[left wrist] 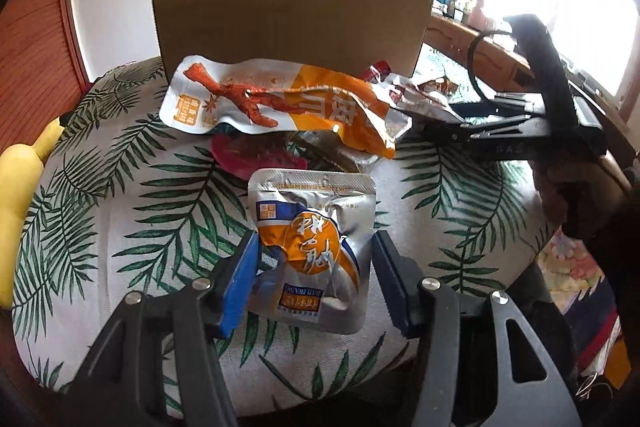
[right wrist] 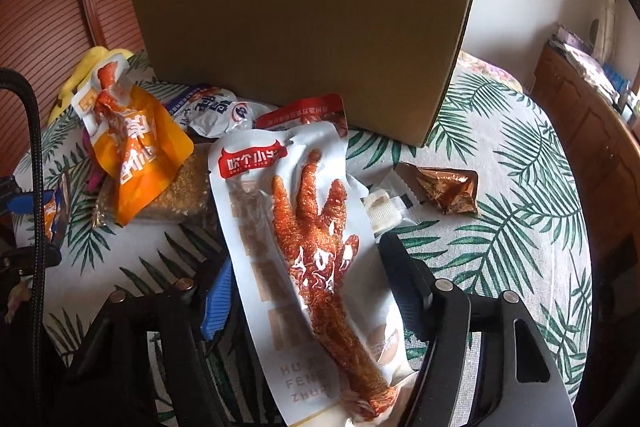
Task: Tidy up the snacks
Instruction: 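Close the left tool on the silver-orange pouch while the right tool grasps the chicken-feet pack, then carry both held packets over the cardboard box and release them inside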
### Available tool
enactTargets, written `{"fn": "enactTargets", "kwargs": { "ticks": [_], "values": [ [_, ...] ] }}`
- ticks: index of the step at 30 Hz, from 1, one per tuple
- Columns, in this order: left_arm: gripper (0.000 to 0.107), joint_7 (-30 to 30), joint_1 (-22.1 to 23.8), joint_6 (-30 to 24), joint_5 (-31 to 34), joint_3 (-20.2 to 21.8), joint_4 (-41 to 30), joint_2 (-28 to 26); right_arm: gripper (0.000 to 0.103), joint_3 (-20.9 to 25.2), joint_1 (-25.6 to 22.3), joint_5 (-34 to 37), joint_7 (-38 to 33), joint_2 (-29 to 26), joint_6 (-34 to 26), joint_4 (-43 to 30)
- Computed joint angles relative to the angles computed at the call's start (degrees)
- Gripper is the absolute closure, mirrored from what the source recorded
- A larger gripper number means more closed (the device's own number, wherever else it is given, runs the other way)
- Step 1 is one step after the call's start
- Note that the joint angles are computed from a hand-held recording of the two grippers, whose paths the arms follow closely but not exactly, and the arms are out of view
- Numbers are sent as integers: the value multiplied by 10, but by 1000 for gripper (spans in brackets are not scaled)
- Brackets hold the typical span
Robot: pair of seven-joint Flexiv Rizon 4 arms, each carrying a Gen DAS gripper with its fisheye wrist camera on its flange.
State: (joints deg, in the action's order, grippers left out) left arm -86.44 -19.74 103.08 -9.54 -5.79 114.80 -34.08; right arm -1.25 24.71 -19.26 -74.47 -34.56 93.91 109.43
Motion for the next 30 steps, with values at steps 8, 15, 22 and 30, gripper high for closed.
{"fn": "enactTargets", "kwargs": {
  "ticks": [8, 15, 22, 30],
  "values": [
    [51, -7, 18, 17, 11, -26, 9, 11, 39, 21, -20, 15, -4, -4, 25, -1],
    [51, -8, 20, 18, 16, -31, 6, 22, 40, 8, -11, 42, -7, -4, 83, 12],
    [51, -3, 14, 20, 12, -21, -13, 19, 40, -6, 5, 68, -16, -5, 112, 18],
    [51, 6, 21, 24, 10, -22, -46, 12, 40, -11, 10, 93, -31, -9, 142, 20]
  ]
}}
